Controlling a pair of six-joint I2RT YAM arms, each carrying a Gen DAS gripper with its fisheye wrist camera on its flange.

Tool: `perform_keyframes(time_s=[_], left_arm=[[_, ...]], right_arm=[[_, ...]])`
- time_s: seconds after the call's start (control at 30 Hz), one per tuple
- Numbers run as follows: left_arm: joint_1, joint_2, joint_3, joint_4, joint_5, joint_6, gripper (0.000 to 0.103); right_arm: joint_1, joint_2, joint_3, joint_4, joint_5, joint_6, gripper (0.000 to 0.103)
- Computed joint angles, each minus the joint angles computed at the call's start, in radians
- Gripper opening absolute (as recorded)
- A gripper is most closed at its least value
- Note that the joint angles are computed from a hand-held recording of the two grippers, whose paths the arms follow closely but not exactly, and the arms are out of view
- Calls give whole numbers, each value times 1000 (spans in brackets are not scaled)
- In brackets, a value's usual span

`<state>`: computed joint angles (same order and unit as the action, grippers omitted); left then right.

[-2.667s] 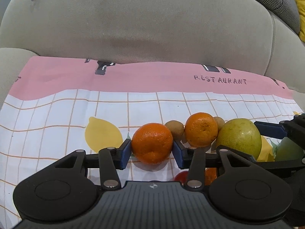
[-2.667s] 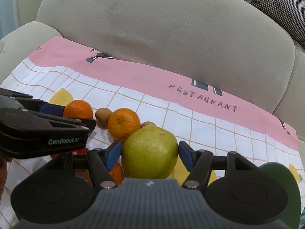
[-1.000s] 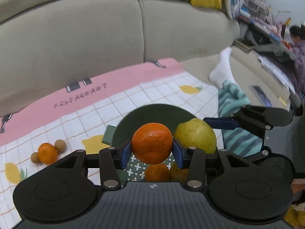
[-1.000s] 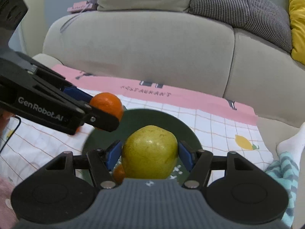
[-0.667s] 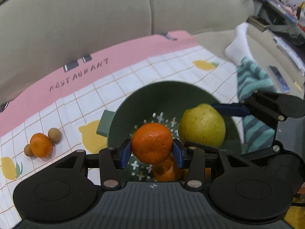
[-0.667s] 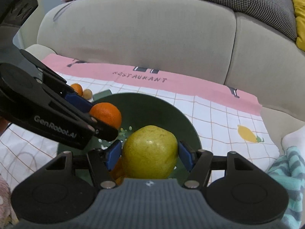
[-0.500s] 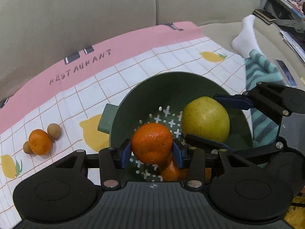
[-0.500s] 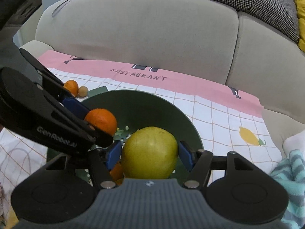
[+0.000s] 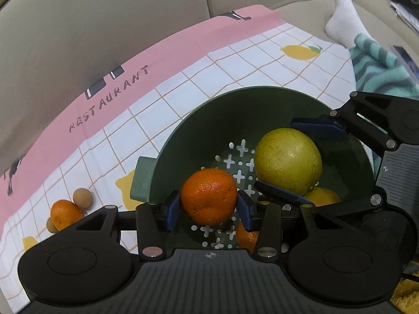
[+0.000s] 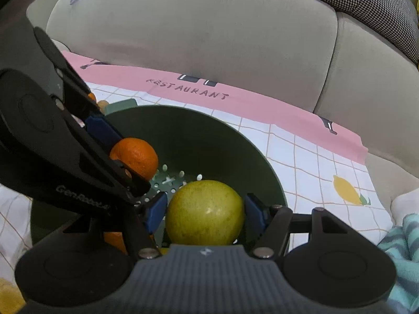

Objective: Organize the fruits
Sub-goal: 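Carry the pear and mandarin into the green colander with both grippers, then open both grippers to release the fruits and withdraw from the colander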

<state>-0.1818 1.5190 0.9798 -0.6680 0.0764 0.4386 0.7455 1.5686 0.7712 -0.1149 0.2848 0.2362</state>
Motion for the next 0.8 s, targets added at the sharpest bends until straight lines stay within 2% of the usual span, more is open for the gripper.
perform_keyframes(time_s=[0.2,0.43,0.73,0.8], left_arm=[[-46,33,15,3,-54,-5,52],[-49,35,18,2,-56,-8,52],[-41,39,40,-45,-46,-9,58],[-45,24,37,-53,-49,-11,62]], right_arm=[[-5,32,14,-15,7,1,62],[-9,40,18,-19,9,-9,62],[32,46,44,-58,71,-32,63],[31,39,47,-73,70,-28,63]])
